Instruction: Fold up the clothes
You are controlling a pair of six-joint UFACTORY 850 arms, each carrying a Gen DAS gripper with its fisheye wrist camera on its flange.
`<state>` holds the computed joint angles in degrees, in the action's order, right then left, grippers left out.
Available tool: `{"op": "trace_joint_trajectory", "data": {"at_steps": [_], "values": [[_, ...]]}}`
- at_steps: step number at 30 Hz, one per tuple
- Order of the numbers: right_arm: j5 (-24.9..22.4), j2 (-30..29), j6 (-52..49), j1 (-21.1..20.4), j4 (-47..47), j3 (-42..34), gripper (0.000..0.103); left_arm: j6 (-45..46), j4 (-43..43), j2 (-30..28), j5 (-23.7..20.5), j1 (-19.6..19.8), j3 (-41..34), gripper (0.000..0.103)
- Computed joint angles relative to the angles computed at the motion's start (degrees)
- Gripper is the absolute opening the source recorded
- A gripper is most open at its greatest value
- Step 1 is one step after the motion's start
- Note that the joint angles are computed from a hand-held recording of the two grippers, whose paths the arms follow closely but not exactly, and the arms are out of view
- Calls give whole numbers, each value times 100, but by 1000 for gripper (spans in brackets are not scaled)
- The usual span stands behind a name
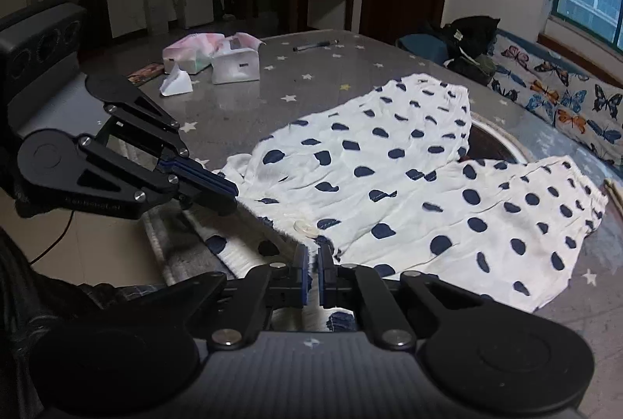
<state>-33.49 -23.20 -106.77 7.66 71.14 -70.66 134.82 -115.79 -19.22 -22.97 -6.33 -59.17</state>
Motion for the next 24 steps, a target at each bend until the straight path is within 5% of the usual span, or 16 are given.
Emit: {"op": "trace_joint_trajectory", "data": {"at_steps": [7, 16, 24], "values": [[-58, -153, 589, 36, -813, -37, 5, -1184, 1300, -252, 109, -8, -217, 2], [-26, -81, 745, -114, -839, 12, 16, -917, 841, -163, -30, 33, -239, 4], [-98, -82, 1265, -258, -1280, 34, 21, -1487, 910, -701, 184, -86, -823, 5]]}}
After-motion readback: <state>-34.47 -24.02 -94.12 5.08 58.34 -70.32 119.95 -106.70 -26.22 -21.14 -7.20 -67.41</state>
